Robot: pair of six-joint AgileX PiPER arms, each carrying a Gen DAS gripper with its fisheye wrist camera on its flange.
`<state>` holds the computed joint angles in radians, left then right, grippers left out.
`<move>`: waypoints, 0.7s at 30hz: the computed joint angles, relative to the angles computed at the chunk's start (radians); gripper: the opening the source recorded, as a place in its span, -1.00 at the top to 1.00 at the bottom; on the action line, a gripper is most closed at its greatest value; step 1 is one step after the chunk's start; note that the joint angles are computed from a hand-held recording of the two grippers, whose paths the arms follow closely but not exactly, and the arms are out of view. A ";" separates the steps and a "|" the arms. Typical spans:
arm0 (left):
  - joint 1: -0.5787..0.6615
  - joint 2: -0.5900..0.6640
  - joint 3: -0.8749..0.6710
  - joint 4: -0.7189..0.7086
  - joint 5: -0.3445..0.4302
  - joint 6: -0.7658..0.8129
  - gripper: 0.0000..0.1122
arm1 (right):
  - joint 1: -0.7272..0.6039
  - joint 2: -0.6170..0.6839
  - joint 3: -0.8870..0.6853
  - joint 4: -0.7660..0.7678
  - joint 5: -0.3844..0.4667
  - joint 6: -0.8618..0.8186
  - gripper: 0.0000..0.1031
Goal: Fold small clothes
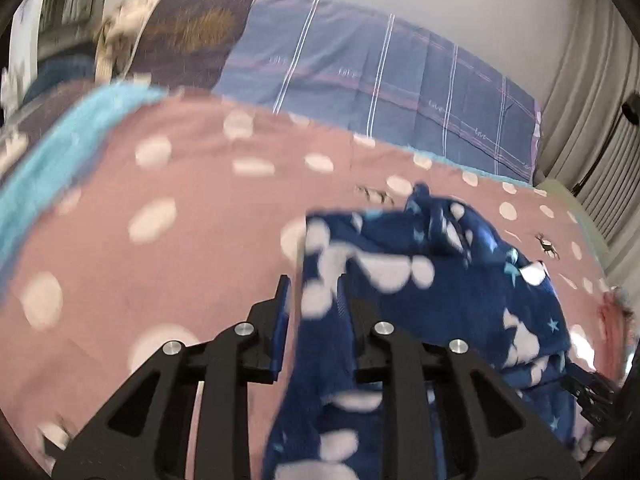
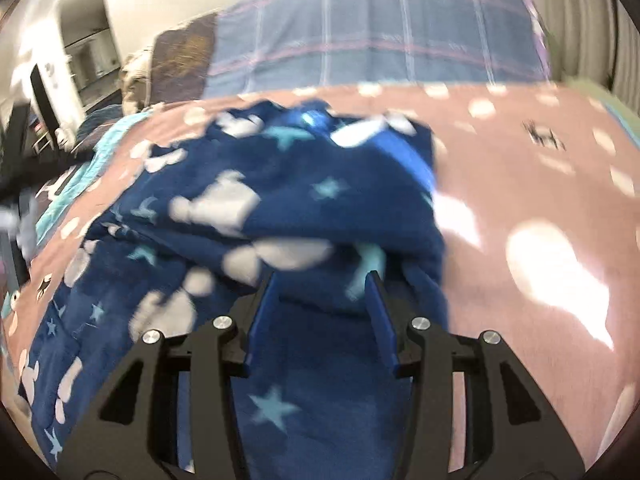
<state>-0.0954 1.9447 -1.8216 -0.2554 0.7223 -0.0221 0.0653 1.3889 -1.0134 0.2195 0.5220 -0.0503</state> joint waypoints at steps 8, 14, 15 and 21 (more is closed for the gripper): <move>-0.156 0.076 -0.024 0.015 0.008 0.059 0.33 | 0.019 0.074 -0.154 0.017 -0.033 0.010 0.42; -0.166 0.086 0.053 0.056 -0.048 0.063 0.31 | 0.007 0.192 -0.170 -0.014 0.034 0.037 0.45; -0.158 0.086 0.034 0.032 -0.023 0.075 0.31 | -0.002 0.183 -0.185 0.017 0.063 0.012 0.45; -0.142 0.234 -0.360 -0.045 0.097 0.052 0.08 | -0.064 0.298 -0.509 0.211 0.208 -0.081 0.10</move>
